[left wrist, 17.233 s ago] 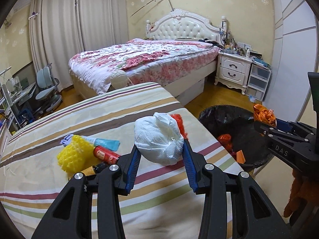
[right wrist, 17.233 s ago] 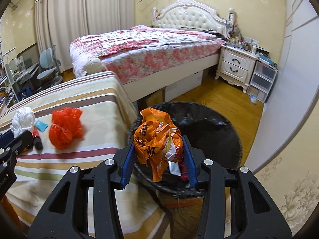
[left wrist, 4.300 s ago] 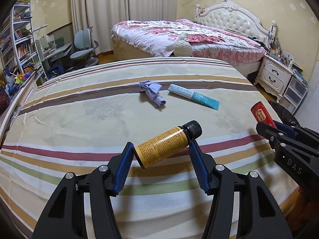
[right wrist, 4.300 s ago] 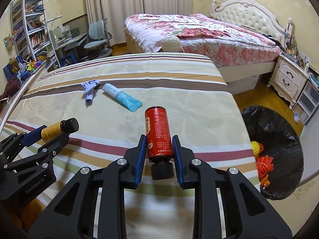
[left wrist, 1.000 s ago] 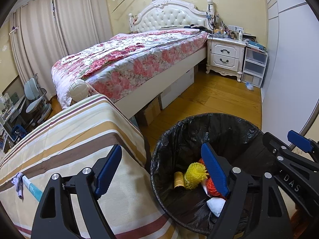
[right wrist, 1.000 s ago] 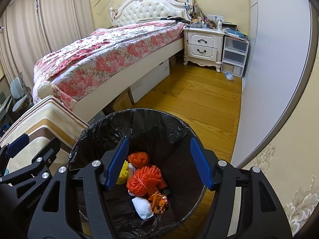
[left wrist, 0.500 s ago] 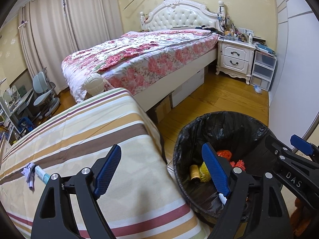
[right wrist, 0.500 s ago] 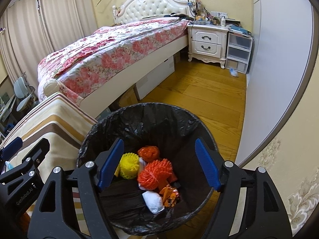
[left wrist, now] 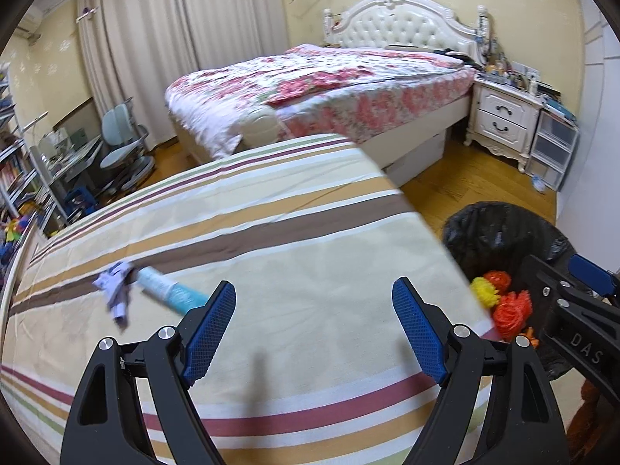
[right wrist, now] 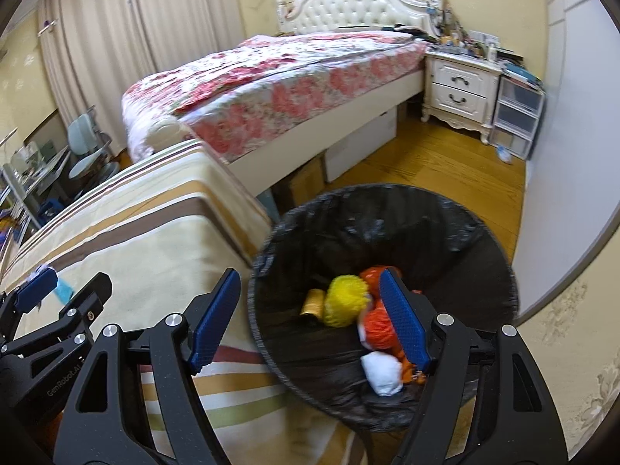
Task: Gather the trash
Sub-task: 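Move both open tools back toward the blue tube and lilac cloth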
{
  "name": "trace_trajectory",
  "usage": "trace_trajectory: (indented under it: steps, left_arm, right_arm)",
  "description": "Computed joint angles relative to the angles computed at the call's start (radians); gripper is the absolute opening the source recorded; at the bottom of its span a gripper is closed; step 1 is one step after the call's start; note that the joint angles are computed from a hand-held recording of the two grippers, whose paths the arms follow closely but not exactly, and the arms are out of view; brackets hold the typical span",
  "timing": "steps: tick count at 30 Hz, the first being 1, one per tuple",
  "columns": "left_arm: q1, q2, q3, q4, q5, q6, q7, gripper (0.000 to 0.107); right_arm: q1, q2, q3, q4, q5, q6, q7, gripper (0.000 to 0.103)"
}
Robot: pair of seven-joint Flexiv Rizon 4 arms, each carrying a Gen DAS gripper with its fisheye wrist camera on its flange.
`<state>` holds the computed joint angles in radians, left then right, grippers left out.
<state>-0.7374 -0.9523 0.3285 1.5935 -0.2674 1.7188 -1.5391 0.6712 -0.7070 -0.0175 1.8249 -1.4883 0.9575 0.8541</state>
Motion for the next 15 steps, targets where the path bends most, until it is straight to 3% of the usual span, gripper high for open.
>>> trace_trajectory:
  steps: [6,15]
  left_arm:
    - [0.040,0.038,0.022,0.082,-0.023,-0.005,-0.040,0.080]
    - [0.113,0.076,0.031,0.160,-0.031,-0.008,-0.082,0.080]
  right_arm:
    - [0.038,-0.063,-0.005,-0.113,0.036,0.032,-0.124,0.073]
    - [0.115,-0.171,-0.041,-0.289,0.204,0.088,-0.391,0.073]
